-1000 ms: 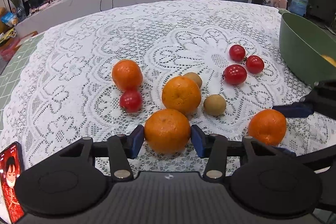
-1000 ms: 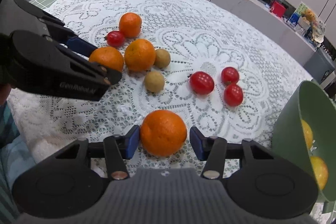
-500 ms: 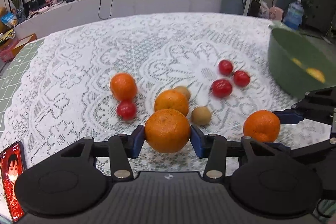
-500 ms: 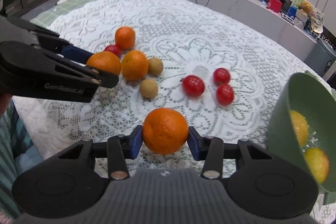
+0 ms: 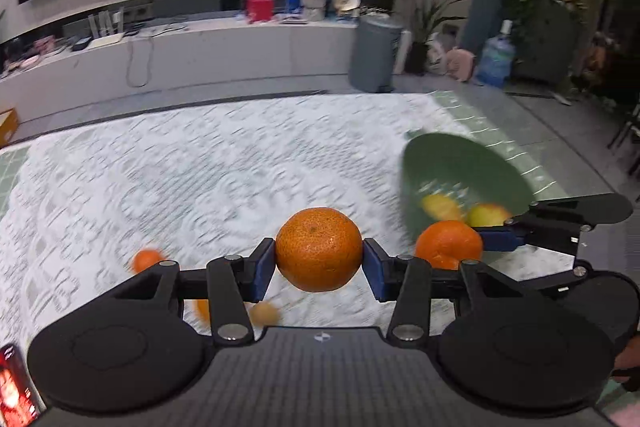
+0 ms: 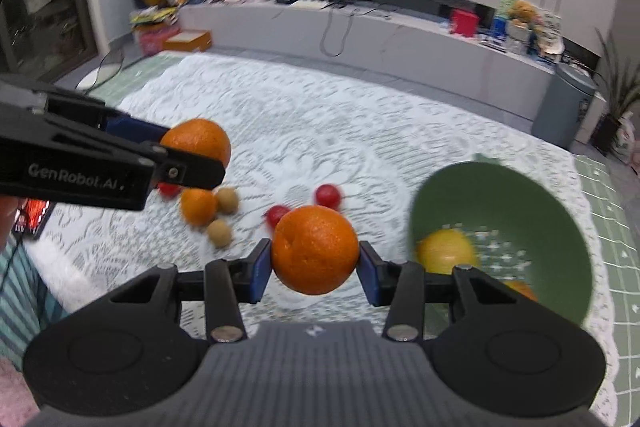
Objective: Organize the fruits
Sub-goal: 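Carry the orange with the left gripper over the colander while the right gripper carries its orange there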
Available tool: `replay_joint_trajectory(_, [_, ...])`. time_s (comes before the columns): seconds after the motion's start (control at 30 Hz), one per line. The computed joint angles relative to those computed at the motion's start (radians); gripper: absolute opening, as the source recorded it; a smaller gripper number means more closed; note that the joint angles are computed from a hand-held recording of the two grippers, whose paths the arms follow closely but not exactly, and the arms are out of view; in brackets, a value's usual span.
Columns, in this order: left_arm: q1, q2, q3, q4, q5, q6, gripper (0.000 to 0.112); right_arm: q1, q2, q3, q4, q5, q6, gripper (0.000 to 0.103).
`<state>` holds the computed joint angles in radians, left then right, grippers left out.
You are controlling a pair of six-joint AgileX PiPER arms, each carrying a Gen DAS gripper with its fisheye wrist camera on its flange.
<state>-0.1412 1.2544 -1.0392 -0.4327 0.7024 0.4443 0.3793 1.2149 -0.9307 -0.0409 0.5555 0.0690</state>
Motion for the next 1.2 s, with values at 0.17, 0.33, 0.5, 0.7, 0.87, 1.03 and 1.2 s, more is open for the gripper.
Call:
replay_joint_trajectory(0.17, [-0.087, 0.064, -0.083, -0.016, 0.007, -0.01, 0.053, -0.117, -0.03, -0.029, 0.058, 0.034, -0.077, 0.043])
replay_joint_trajectory(0.33, [-0.161, 0.149, -0.166, -0.033, 0.007, -0.01, 0.053, -0.227, -0.031, -0.059, 0.104, 0.061, -0.186, 0.043])
replay_joint_trajectory(0.5, [-0.21, 0.245, -0.255, -0.048, 0.022, -0.017, 0.053, -0.32, 0.015, -0.104, 0.156, 0.077, -0.304, 0.043])
replay_joint_trajectory(0.7, [-0.27, 0.352, -0.34, -0.009, 0.019, -0.031, 0.053, -0.384, 0.098, -0.156, 0.153, 0.086, -0.398, 0.043])
replay_joint_trajectory(0.87, [-0.304, 0.453, -0.432, 0.077, 0.022, -0.098, 0.052, -0.428, 0.186, -0.19, 0.147, 0.085, -0.452, 0.042])
replay_joint_trajectory(1.03, [-0.331, 0.545, -0.53, 0.153, 0.041, -0.151, 0.052, -0.428, 0.267, -0.225, 0.066, 0.084, -0.441, 0.042])
replay_joint_trajectory(1.2, [-0.356, 0.621, -0.615, 0.195, 0.06, -0.161, 0.052, -0.426, 0.332, -0.252, 0.012, 0.085, -0.442, 0.042])
